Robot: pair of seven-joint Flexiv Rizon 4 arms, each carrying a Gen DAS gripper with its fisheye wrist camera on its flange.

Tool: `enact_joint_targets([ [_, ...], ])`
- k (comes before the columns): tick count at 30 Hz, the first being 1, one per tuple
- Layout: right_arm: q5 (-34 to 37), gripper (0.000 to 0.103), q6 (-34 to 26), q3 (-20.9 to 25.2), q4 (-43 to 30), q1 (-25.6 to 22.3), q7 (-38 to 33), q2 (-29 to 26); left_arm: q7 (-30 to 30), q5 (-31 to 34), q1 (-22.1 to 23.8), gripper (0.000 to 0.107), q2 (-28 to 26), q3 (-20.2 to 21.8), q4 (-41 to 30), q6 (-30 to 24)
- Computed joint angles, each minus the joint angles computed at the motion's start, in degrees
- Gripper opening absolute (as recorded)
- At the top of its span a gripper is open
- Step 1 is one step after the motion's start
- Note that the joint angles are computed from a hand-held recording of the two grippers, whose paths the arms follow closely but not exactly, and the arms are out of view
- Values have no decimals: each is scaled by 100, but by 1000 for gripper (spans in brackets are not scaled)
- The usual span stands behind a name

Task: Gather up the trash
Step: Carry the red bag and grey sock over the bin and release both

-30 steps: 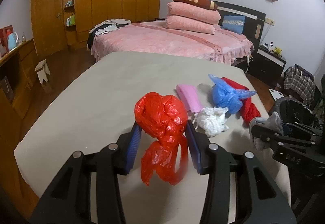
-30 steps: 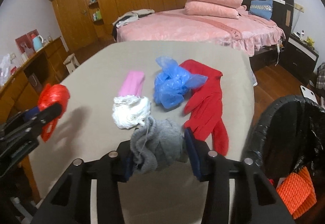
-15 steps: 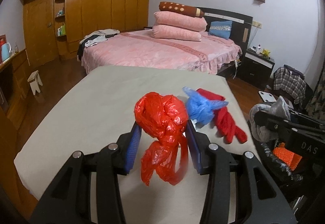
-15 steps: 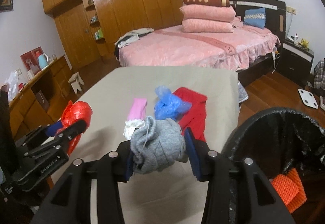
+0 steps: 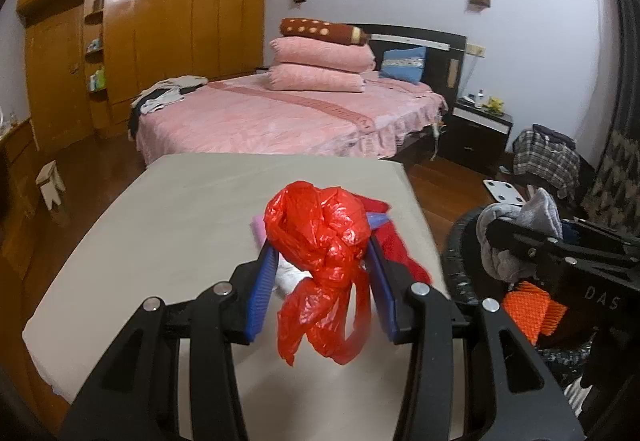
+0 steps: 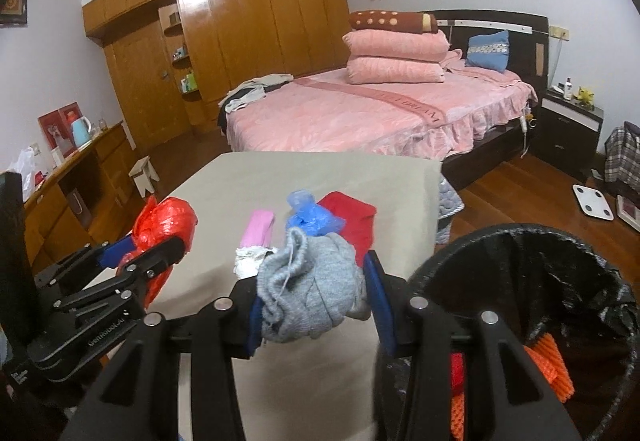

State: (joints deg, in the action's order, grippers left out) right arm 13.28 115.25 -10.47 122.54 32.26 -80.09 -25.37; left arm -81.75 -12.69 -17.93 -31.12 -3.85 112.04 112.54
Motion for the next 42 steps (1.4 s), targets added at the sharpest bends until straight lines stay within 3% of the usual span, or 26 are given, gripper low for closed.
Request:
enact_joint_targets([
  [23, 1260, 44, 428, -482, 793, -34, -618, 499, 221, 804, -54, 43, -421, -962, -790, -312],
  [31, 1477, 44, 538, -466, 897, -378, -739, 536, 445, 1032, -43, 43, -783, -1342, -1302, -520],
  [42, 1230, 46, 646, -223, 895, -1124, -637, 384, 790, 975, -299, 44, -1322, -1550, -2148, -850],
])
